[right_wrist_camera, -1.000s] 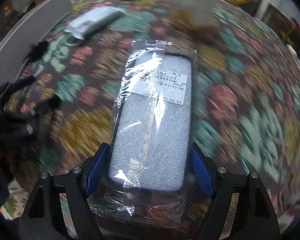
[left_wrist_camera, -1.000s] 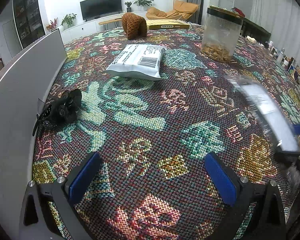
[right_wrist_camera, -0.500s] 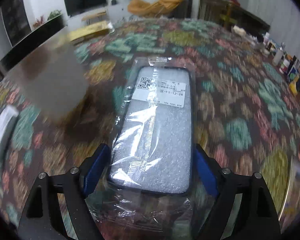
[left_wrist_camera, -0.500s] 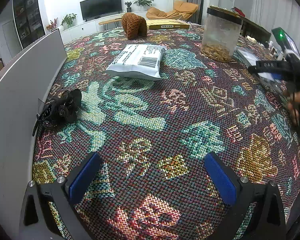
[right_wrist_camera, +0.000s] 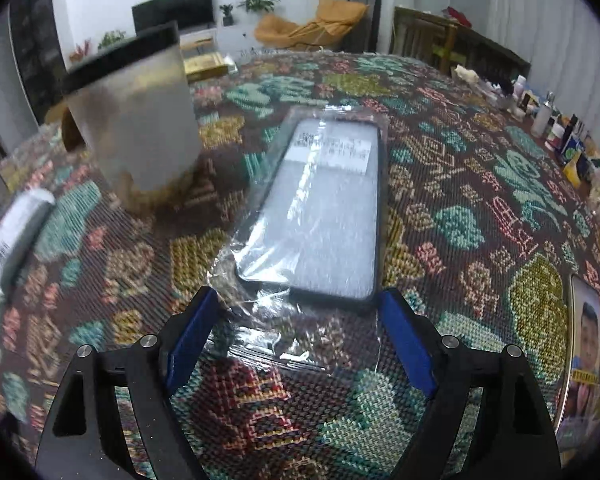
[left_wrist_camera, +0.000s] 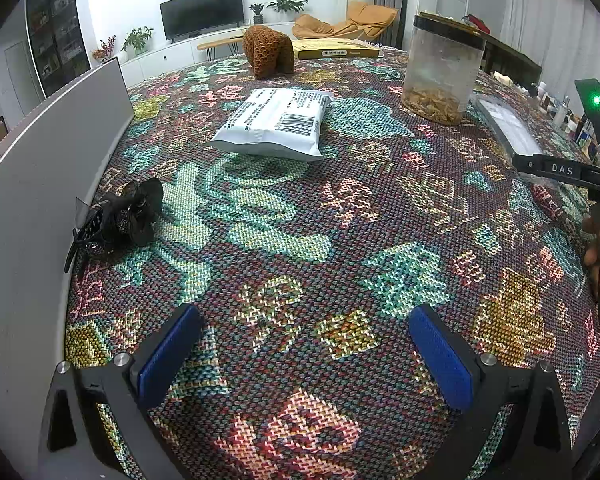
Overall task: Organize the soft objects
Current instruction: 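Lift the bagged phone off the table with the right gripper, then hold the bagged phone raised in the right gripper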
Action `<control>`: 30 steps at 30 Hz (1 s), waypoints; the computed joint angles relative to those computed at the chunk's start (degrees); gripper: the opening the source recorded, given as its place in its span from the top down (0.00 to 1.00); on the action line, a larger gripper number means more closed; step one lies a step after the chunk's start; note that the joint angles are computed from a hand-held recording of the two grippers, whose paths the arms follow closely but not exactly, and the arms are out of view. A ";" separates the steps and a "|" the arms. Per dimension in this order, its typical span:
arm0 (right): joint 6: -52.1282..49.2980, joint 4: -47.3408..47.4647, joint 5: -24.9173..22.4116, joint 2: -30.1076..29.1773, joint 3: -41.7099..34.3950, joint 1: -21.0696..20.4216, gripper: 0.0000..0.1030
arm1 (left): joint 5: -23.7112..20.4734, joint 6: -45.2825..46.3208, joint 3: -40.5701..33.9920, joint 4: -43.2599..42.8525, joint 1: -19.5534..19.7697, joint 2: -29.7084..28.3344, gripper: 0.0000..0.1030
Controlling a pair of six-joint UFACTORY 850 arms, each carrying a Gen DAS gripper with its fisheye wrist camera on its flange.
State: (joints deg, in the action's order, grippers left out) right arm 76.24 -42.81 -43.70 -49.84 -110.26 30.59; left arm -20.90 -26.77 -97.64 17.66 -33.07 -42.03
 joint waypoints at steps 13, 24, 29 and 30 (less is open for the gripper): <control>1.66 0.38 0.06 0.46 1.04 -0.27 0.14 | -0.01 -0.10 -0.03 0.05 -0.01 -0.01 0.00; 1.61 0.38 0.04 0.50 1.09 -0.28 0.13 | 0.01 -0.16 0.04 0.09 0.00 0.04 0.00; 1.62 0.38 0.05 0.53 1.12 -0.29 0.13 | 0.02 -0.24 0.00 0.13 -0.03 0.01 0.00; 1.65 0.37 0.08 0.55 1.17 -0.30 0.13 | 0.04 -0.26 0.08 0.15 -0.02 0.06 0.00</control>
State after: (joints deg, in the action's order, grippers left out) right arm 77.89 -42.43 -43.61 -49.29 -109.09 30.29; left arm -20.85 -27.03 -97.56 17.80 -33.09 -41.98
